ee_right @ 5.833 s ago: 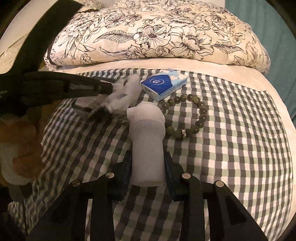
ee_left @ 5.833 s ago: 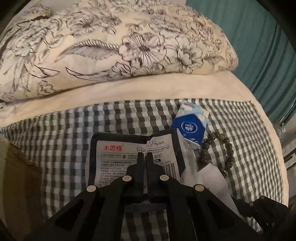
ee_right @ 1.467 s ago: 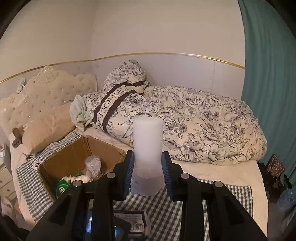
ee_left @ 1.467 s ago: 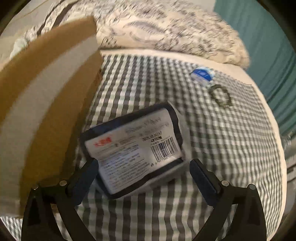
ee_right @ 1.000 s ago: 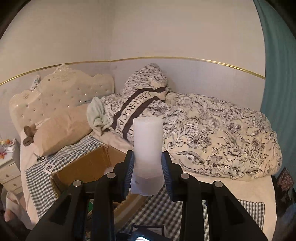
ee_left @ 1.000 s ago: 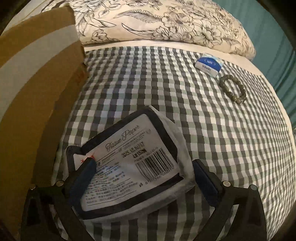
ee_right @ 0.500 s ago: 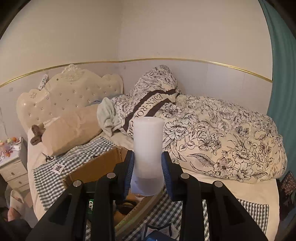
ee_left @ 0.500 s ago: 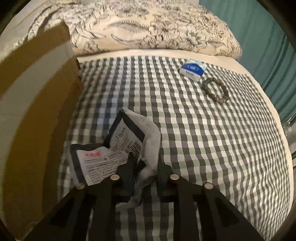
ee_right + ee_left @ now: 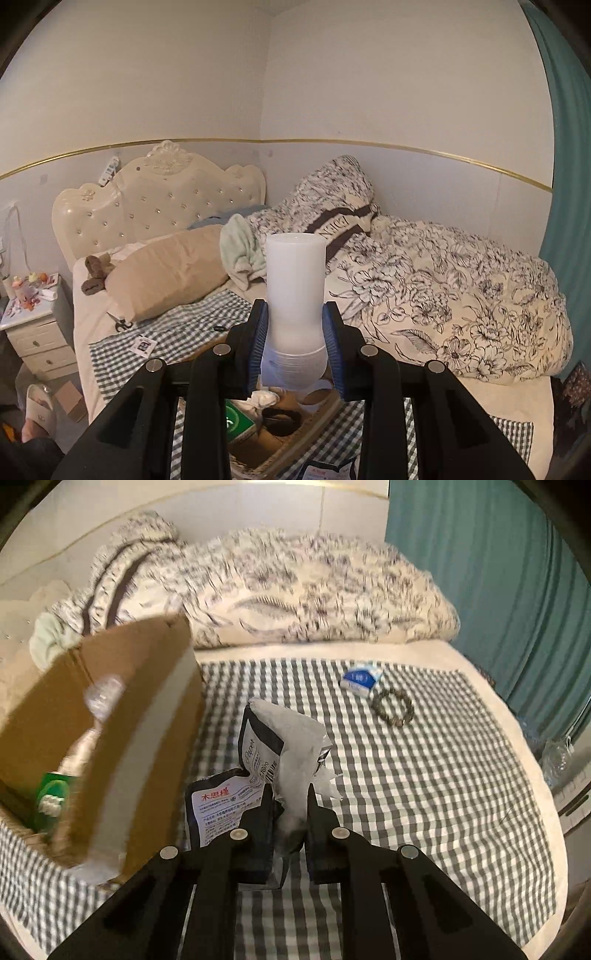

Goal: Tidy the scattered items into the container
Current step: 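Carry the tissue pack with left tool while right tool holds the cup over the box, then open right tool to drop the cup while left tool lowers the tissue pack into the box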

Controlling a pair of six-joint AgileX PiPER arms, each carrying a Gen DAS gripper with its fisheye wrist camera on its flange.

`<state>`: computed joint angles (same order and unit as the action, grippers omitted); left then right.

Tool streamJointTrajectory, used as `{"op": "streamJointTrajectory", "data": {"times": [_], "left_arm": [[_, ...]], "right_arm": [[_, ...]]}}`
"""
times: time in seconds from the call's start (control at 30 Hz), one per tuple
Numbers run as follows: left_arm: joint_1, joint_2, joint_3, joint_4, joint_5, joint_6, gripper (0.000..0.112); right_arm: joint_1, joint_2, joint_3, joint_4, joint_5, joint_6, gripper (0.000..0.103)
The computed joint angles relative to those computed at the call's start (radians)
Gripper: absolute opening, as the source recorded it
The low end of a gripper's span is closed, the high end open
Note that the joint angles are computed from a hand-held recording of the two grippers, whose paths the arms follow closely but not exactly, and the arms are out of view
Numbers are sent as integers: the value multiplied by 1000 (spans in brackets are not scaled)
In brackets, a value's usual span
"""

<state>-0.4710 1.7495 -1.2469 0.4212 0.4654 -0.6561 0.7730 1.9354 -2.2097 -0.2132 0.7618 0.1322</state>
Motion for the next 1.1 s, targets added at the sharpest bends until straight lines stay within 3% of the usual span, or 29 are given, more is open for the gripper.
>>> {"op": "streamJointTrajectory", "data": {"times": [0.3, 0.67, 0.87, 0.97, 1.1], "left_arm": [[51, -158, 94, 104, 18, -113, 12], [119, -326, 172, 66, -15, -79, 12], [139, -412, 197, 121, -32, -129, 12], [131, -443, 202, 264, -14, -250, 12], [191, -455, 193, 229, -27, -213, 12]], "right_arm": [[74, -10, -73, -54, 65, 28, 30], [107, 5, -155, -59, 121, 31, 30], [108, 3, -182, -53, 141, 26, 30], [96, -4, -178, -40, 136, 26, 30], [85, 12, -207, -31, 150, 26, 30]]}}
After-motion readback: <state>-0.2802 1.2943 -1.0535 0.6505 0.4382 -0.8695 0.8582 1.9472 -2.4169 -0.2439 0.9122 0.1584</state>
